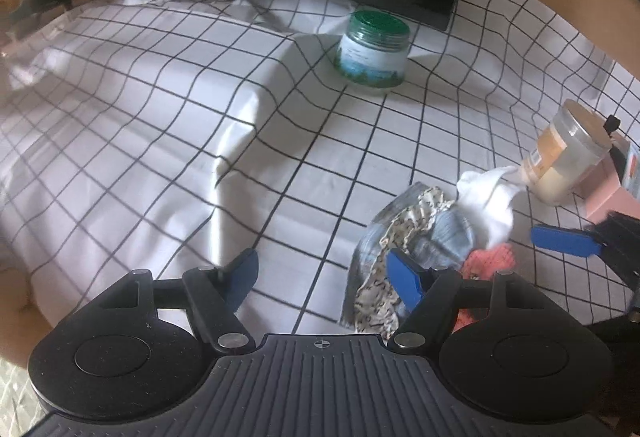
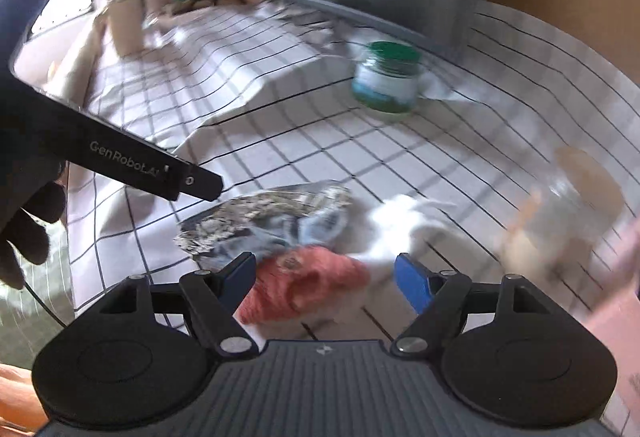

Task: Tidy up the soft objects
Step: 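Grasp the patterned fabric with the left tool while the right grasps the white glove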

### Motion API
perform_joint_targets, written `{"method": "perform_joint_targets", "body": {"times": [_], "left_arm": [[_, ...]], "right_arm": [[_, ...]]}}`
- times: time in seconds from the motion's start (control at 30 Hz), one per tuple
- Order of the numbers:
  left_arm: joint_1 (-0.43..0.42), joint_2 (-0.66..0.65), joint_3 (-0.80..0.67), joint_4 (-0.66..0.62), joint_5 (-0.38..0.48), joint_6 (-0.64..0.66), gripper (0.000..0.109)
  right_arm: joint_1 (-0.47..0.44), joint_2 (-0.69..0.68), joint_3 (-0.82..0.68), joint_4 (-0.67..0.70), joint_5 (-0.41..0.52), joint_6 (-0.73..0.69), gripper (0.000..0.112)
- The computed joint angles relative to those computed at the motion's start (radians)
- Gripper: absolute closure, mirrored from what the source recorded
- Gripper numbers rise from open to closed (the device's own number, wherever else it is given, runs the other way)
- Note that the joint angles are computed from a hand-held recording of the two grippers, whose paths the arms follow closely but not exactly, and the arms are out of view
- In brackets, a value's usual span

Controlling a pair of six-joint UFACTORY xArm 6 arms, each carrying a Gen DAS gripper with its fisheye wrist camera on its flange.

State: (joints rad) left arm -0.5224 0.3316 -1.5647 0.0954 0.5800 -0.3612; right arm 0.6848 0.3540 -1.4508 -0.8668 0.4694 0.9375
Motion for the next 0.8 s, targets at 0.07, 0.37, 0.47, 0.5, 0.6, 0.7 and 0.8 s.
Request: {"method": "perform_joint_targets", "body": {"times": [0.07, 0.37, 0.47, 0.5, 0.6, 0.7, 0.8], "left_arm": [[0.001, -0.018, 0.023, 0.019, -0.004, -0.018, 0.032], [0.011, -0.060, 0.068, 0.039, -0.015, -0.038, 0.032], [0.013, -0.066, 0.075, 0.029, -0.018, -0.028, 0.032], [0.013, -0.066, 0.074, 0.022, -0.018, -0.022, 0.032], [0.012, -0.060, 0.067, 0.004, -0.014, -0.004, 0.032], [0.007, -0.059, 0.064, -0.011, -0.009, 0.011, 0.032], [0.000, -0.054, 0.060, -0.033, 0.000, 0.044, 0.032]], "right_arm": [[0.003, 0.022, -0.031, 0.038, -0.003, -0.067, 0.035], [0.040, 0.116, -0.141, 0.189, 0.031, -0.292, 0.035], [0.031, 0.080, -0.113, 0.089, 0.016, -0.166, 0.035], [0.023, 0.065, -0.105, 0.049, 0.019, -0.104, 0.035], [0.003, 0.053, -0.122, -0.036, 0.109, 0.072, 0.035], [-0.026, 0.079, -0.161, 0.034, 0.191, 0.118, 0.036], [-0.056, 0.088, -0.153, 0.119, 0.154, 0.118, 0.046]]}}
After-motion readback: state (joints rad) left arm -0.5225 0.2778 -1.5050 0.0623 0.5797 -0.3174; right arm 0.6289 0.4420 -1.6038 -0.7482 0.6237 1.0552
